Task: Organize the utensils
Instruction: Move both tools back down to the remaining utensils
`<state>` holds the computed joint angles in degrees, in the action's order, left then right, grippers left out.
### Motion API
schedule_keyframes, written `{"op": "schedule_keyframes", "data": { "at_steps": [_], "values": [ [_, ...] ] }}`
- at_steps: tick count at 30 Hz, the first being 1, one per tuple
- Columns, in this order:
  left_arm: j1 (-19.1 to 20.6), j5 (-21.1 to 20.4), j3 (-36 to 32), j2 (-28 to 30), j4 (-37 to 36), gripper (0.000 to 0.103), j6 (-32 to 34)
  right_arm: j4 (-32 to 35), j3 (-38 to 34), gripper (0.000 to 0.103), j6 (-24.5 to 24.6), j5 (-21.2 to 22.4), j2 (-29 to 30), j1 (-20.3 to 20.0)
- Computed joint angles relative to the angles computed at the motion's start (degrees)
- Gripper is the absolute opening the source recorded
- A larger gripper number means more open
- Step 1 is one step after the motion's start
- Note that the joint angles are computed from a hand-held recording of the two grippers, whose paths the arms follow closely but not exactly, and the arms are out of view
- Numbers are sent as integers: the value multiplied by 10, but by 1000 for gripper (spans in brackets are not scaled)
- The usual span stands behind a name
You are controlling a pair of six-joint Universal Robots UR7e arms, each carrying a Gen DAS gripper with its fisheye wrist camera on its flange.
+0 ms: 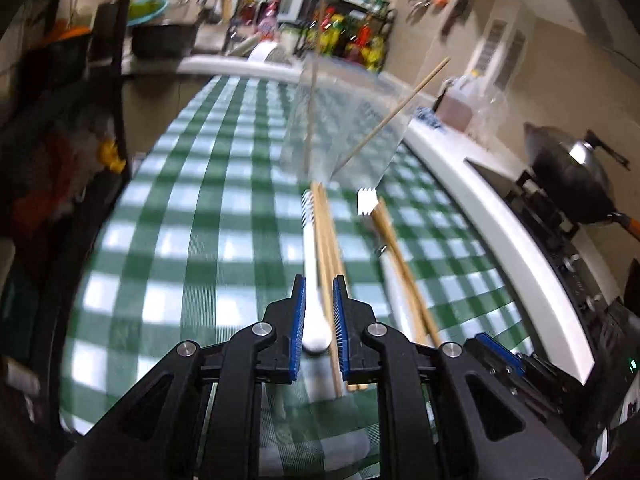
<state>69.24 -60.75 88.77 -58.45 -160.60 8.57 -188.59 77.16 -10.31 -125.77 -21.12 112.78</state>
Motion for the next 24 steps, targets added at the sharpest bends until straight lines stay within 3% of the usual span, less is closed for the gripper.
{"op": "schedule_keyframes", "data": {
  "at_steps": [2, 9, 15, 18, 20, 24],
  "values": [
    [6, 9, 0, 5, 6, 14, -25, -7, 6, 24, -8, 0, 2, -1],
    [10, 14, -8, 20, 21, 15, -33, -2, 20, 25, -5, -3, -2, -6],
    [9, 22, -11, 27, 35, 17, -40, -7, 17, 27, -30, -11, 5, -2],
    [8, 28, -7, 28, 38, 20, -36, -13, 14, 21, -44, -16, 9, 0],
    [6, 33, -5, 30, 35, 22, -30, -14, 12, 8, -49, -21, 11, 1],
    [3, 40, -1, 32, 27, 22, -19, -22, 9, 6, -54, -25, 10, 1]
  ]
}}
